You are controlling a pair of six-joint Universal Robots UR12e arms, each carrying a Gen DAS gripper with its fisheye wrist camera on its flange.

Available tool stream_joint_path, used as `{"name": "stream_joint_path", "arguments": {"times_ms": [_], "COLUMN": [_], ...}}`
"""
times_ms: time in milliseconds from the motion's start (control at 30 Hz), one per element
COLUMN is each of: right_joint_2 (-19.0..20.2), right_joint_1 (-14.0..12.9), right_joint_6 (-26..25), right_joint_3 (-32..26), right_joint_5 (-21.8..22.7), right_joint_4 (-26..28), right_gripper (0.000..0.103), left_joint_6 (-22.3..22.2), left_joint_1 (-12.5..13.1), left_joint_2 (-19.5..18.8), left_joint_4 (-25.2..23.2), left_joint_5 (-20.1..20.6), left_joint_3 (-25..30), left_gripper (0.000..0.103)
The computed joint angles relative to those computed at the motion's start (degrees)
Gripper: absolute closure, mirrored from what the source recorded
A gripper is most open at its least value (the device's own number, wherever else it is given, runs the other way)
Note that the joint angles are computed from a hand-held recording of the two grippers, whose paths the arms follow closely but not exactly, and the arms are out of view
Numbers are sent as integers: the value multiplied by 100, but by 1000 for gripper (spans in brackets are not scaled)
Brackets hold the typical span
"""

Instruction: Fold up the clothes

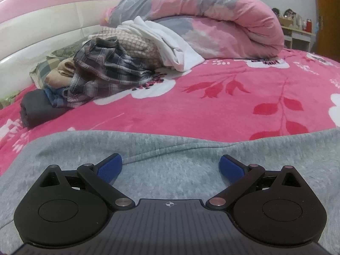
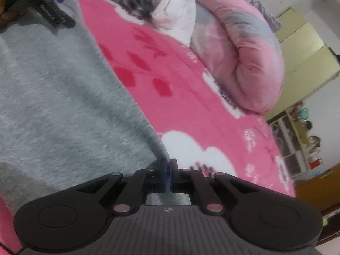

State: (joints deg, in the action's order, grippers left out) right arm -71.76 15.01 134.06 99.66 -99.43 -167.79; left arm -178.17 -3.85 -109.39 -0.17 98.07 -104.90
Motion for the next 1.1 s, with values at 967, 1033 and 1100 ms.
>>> {"name": "stream_joint_path", "arguments": {"times_ms": [967, 1033, 1100], "right_joint_2": [-1698, -1798, -1851], "right_joint_1": [-920, -891, -825], "right_joint_6": [4045, 4189, 4158], "right_joint_3": [1543, 1717, 1839], "right_joint_5": [-507, -556, -592], "right_joint_4": [39, 42, 2], "right_gripper": [52, 56, 59], "left_joint_6": [1003, 1190, 1368], "left_joint_1": [-426, -539, -647], "left_joint_2": [241, 210, 146], "left_joint_4": [252, 159, 151], "left_joint_5": [-652, -746, -730], "left_joint_3": [40, 89, 132], "left_gripper": [3, 3, 3]}}
